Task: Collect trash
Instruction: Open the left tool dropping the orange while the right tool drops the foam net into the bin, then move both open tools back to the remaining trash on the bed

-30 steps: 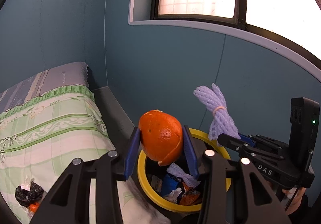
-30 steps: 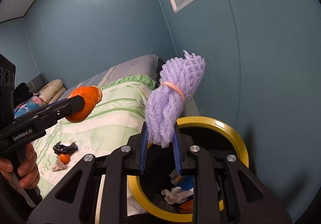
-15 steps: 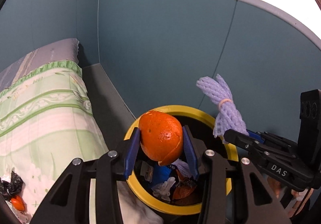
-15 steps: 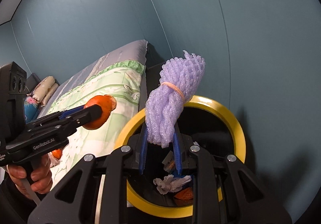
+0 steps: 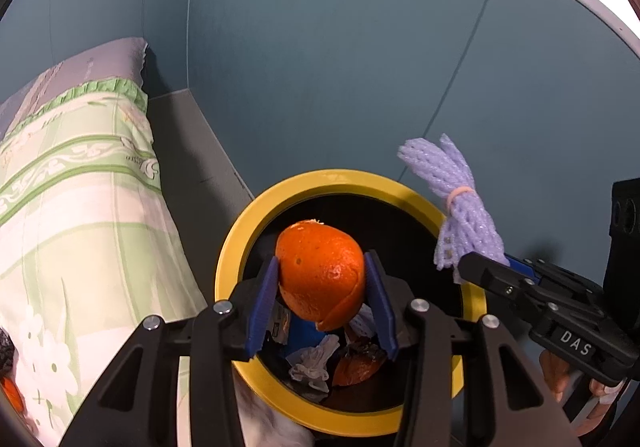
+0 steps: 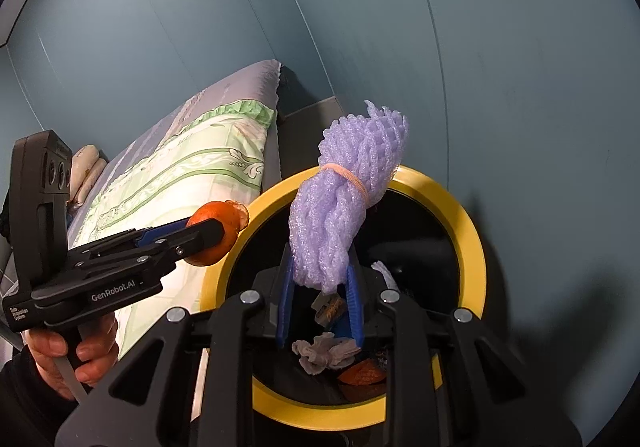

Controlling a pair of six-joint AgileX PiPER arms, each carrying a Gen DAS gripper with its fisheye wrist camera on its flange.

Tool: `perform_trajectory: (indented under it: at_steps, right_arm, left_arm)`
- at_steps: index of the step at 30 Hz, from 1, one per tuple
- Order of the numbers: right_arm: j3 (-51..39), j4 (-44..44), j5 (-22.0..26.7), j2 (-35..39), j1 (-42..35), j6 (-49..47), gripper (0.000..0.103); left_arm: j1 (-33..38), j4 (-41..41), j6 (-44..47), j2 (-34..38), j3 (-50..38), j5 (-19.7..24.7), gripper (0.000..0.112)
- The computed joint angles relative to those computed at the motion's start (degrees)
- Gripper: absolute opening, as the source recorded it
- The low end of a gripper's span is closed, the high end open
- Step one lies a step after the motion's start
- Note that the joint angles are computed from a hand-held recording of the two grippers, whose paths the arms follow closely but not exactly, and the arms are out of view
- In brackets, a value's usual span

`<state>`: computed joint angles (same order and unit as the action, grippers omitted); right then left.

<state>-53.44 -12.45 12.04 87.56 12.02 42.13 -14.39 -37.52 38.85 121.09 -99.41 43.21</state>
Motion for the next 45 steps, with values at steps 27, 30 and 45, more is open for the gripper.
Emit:
perform_trajectory:
  at_steps: [27, 30, 45]
  right_arm:
    - [-1.54, -19.31, 2.19, -3.99, 5.32, 19.31, 0.080]
    - [-5.27, -20.52, 3.40, -2.15, 7.89, 20.08, 0.083]
    - [-31.06, -12.68, 10.61, 12.47, 20.00, 7.42, 0.090]
  left_arm:
    - [11.96, -5.74, 3.96, -5.96, 5.05, -6.09, 0.095]
    - [16.21, -6.91, 6.75, -7.83, 6.79, -6.30, 0.095]
    - [41.38, -11.29, 17.65, -12.83, 9.88, -2.92, 0.095]
